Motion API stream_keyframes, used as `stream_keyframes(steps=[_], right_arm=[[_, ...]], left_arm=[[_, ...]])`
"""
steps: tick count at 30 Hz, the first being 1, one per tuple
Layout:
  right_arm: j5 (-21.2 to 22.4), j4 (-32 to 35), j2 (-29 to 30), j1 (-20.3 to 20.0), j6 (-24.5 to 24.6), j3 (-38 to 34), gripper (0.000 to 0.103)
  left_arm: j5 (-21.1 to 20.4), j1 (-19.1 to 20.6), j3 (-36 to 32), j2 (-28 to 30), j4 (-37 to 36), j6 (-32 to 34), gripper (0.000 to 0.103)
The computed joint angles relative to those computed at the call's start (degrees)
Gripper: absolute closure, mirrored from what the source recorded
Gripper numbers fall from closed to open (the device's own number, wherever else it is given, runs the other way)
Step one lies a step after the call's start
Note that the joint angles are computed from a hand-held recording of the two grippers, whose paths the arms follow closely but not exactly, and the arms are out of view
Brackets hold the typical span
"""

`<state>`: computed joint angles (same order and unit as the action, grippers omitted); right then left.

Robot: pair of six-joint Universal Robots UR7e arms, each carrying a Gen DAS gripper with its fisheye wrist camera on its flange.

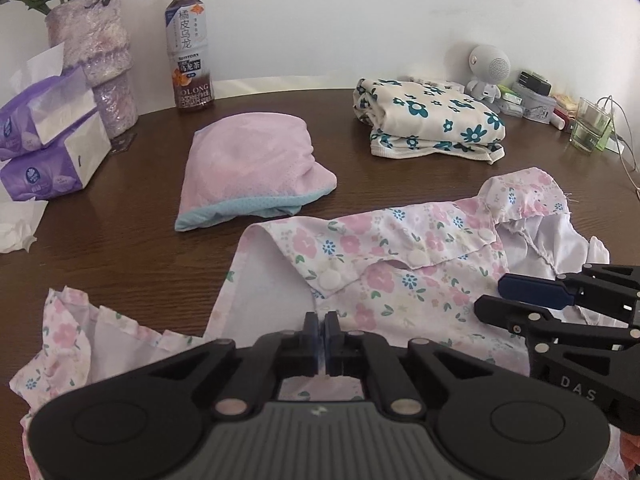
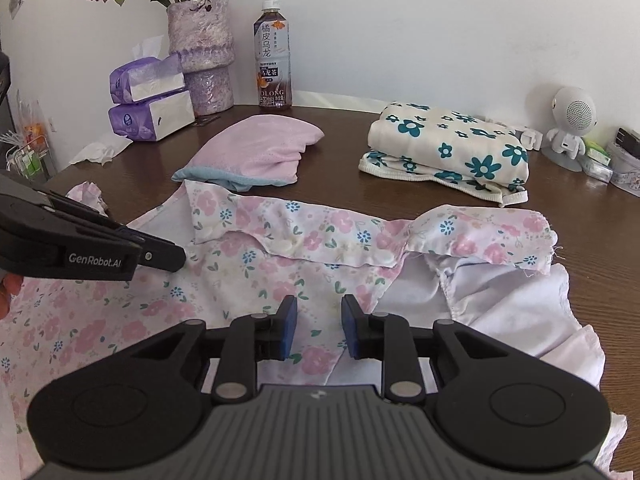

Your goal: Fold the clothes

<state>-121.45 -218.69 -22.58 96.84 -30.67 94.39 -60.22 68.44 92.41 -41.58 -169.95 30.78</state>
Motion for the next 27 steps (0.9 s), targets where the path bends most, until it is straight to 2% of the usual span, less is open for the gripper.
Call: stream_keyframes(steps=[2, 4, 8, 12, 18, 23, 27], right_arm=[[0.87, -0.1, -0.56, -0.26, 1.16, 0.77, 0.078], [0.96, -0.88, -0.7, -0.43, 1.44, 1.18, 0.078], [0.11, -2.05, -0.19, -0.42, 0.08, 0.87, 0.078], [-0.81, -3.39, 0.88, -0.17, -2.39, -0.06, 0.076], [-0.68, -4.52, 1.18, -0.27, -2.99, 0.01, 0.074], [-0.45, -5.34, 1.36, -0.36, -3.72, 0.11, 0.074], [-0.42, -5.91, 1.5, -0.44, -3.93, 0.08, 0.07]], left_arm=[[-0.47, 0.07, 1.1, -0.46, -3.22, 0.94, 0.093], [-3.44, 0.37, 3.2, -2.08, -5.8, 2.37, 0.093], [-8.34, 0.56, 7.13, -4.97, -5.55, 5.28, 0.095], [-5.78, 0.37, 8.47, -3.7, -8.37, 8.43, 0.099], [-4.59, 1.73, 6.98, -2.17, -10.65, 7.47, 0.099], [-5.17, 1.81, 8.53, -4.14, -10.91, 4.82, 0.098], [-11.57, 1.5, 14.16, -9.08, -8.83, 3.97, 0.092]])
